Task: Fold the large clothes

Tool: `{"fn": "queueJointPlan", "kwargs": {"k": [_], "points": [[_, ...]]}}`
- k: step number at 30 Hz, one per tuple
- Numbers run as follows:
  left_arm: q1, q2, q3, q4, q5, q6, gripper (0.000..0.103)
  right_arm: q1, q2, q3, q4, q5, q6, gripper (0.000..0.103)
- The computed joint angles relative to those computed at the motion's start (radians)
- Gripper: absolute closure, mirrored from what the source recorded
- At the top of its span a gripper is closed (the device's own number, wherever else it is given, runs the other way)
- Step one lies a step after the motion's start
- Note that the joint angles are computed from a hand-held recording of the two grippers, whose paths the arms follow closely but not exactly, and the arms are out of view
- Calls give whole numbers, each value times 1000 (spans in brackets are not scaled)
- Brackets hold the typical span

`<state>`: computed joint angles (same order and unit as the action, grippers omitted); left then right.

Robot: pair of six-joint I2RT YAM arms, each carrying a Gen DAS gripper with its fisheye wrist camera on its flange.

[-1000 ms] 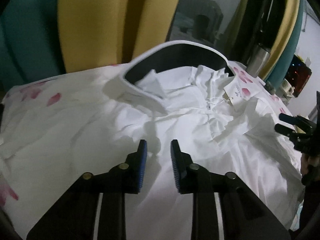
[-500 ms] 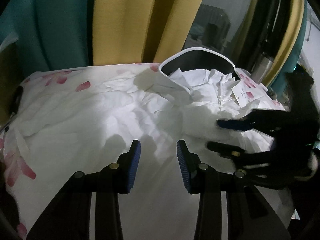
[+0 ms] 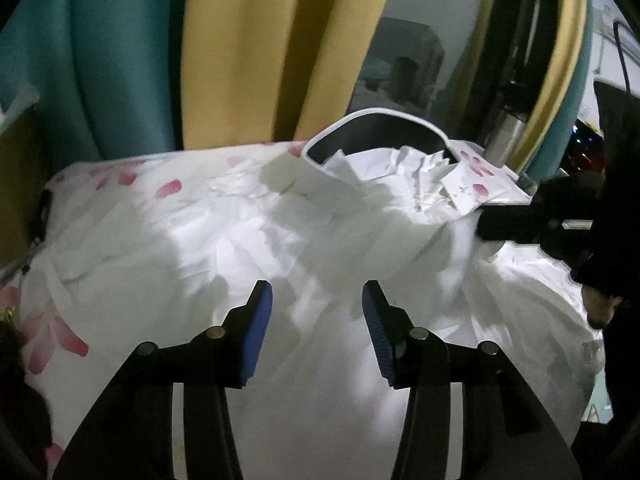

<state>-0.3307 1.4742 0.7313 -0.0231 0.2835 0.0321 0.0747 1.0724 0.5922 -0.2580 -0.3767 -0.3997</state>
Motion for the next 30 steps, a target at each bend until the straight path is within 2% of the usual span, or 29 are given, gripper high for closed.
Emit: {"fn": "queueJointPlan", "kwargs": {"k": [3,8,10,12,14,15,16,17,21,26,29,30], "points": [[3,-46,-22,-2,10,11,52,9,6,52,-52,-33,-49,101],[32,-63,-39,6,11,6,50,77,255,148,81,58,-37,101],[46,-43,-32,8,11,-1,50,99,357,184,151,117,5,101],[47,-1,-12,6,0,-1,50,135,469,217,235,244,38,100],[36,52,26,-5,-17,1,50,160,549,243,295,336,71,94],[25,82,51,-13,-29,1,50,160,553,245,299,345,82,77],[17,104,70,-15,-31,3,50,158,542,236,311,356,94,60],[5,136,101,-20,-22,5,50,155,511,212,330,384,104,56],[-37,240,213,-60,-13,4,50,84,336,116,314,436,95,55],[-79,373,344,-101,-2,31,50,-221,91,-41,250,354,61,54],[-90,446,406,-128,5,50,51,-441,66,-92,214,286,4,54],[-91,464,413,-126,6,52,54,-501,79,-100,215,254,-29,54]]}}
